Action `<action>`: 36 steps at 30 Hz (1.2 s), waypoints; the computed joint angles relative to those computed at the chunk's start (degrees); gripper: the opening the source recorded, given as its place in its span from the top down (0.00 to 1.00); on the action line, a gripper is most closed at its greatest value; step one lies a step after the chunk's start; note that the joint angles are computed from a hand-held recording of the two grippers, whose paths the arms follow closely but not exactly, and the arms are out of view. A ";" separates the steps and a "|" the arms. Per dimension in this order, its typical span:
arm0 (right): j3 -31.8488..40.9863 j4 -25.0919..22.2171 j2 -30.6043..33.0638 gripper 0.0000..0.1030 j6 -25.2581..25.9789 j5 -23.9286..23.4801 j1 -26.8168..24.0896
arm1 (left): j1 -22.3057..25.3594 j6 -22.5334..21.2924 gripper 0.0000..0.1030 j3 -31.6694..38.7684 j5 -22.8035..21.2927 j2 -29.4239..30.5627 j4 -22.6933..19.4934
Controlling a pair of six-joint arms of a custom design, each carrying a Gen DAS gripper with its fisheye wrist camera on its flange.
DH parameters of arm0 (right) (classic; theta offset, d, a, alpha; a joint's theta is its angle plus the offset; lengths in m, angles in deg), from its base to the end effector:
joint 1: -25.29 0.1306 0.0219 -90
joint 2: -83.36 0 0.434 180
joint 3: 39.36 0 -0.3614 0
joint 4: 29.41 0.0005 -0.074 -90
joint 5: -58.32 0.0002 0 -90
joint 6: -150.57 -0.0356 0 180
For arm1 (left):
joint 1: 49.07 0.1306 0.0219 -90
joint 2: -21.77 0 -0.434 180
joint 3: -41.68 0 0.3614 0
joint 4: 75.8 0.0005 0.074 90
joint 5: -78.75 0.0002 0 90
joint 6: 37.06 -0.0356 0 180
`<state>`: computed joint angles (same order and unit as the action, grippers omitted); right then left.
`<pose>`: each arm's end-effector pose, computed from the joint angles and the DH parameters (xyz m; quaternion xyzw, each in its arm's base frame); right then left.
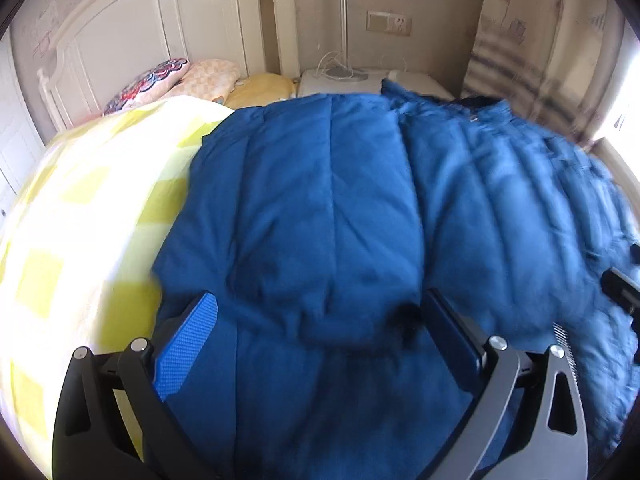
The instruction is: Fold large clothes
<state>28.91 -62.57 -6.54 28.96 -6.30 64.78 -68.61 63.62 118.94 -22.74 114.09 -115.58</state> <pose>0.3333 0.2542 0.3431 0.0020 0.9327 0.0002 0.3606 0.4272 -0.1446 0.3812 0.0431 0.9480 0.0138 0.3150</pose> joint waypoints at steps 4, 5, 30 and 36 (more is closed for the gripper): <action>-2.78 -0.50 -3.93 0.05 0.40 0.24 4.64 | -0.91 -1.41 0.02 -4.66 3.93 -6.17 -0.07; -2.92 -1.20 -3.69 0.05 0.57 -0.12 5.12 | -1.39 -1.73 0.02 -5.13 3.72 -6.21 -0.65; -12.90 -5.56 -14.33 0.05 -9.21 -2.47 -2.71 | -1.23 0.96 0.03 -10.42 -4.79 -12.66 -1.50; -10.30 -3.57 -11.16 0.05 1.18 -4.24 9.21 | -10.52 -3.37 0.02 -11.90 -4.65 -11.95 -0.90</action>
<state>18.61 -66.15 -17.70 30.13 -10.54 74.00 -79.13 60.24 107.04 -27.40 102.13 -116.48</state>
